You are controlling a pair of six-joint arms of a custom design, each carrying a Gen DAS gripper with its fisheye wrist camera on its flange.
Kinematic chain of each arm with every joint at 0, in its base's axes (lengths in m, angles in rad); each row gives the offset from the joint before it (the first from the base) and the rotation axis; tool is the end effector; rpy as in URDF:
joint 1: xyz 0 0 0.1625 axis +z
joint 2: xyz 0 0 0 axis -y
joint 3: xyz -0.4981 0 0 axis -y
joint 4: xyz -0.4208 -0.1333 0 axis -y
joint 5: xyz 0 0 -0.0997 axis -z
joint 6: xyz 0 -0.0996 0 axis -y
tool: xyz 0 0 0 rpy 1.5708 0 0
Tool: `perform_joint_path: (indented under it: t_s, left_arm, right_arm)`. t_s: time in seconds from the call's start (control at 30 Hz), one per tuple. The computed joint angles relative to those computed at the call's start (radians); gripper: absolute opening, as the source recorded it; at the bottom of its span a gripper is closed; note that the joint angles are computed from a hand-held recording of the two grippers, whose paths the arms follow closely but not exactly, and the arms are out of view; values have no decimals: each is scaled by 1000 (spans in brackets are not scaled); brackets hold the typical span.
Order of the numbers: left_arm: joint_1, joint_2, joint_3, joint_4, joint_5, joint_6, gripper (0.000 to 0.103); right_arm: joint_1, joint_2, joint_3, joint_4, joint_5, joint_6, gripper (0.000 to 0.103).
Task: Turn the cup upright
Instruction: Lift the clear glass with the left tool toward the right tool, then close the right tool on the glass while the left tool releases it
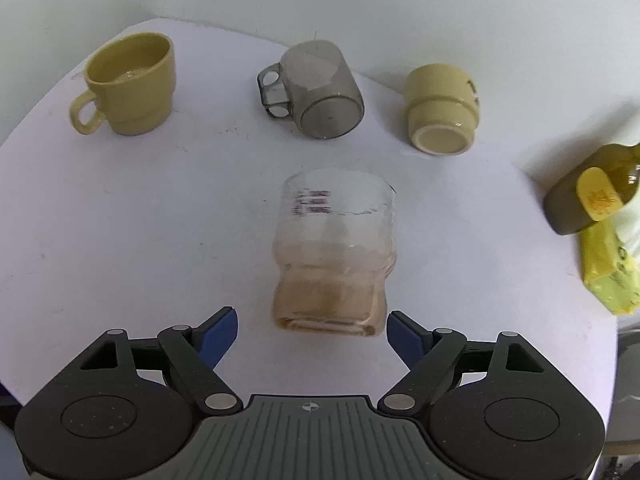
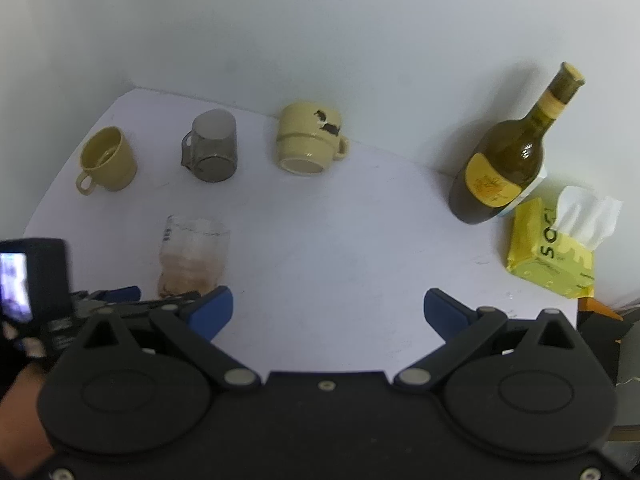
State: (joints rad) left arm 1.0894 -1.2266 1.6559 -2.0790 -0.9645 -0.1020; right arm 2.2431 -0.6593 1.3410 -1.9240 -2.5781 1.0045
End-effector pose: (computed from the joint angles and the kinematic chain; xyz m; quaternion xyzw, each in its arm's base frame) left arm -0.1355 -0.6699 0.3825 0.1683 0.9388 -0.1218 0.2749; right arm 0.5352 -0.5935 0.1199 -0.0650 -0.8652 0.2583 0.4249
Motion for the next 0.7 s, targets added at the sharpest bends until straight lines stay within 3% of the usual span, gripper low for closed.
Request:
perform_joint_path:
  t_s: [0.17,0.23,0.37,0.57,0.7]
  left_arm:
    - [-10,-54,-24,28,21,22,88]
    - [-13,-80,-44,33,61,33,93]
    - [-11,-110,-73,27,97,60,97]
    - [18,-140,-131,24,109,54,99]
    - [41,-147,-146,33,147,20,99]
  right_arm:
    - [-10,30,36,-140,-23,-95,103]
    - [-15,41,45,-197,-19,-139,103]
    - [-35,73,53,-316,24,-224,103]
    - [-51,146,5,-368,55,-293,99]
    - [-55,214,-50,-404,34,-331,93]
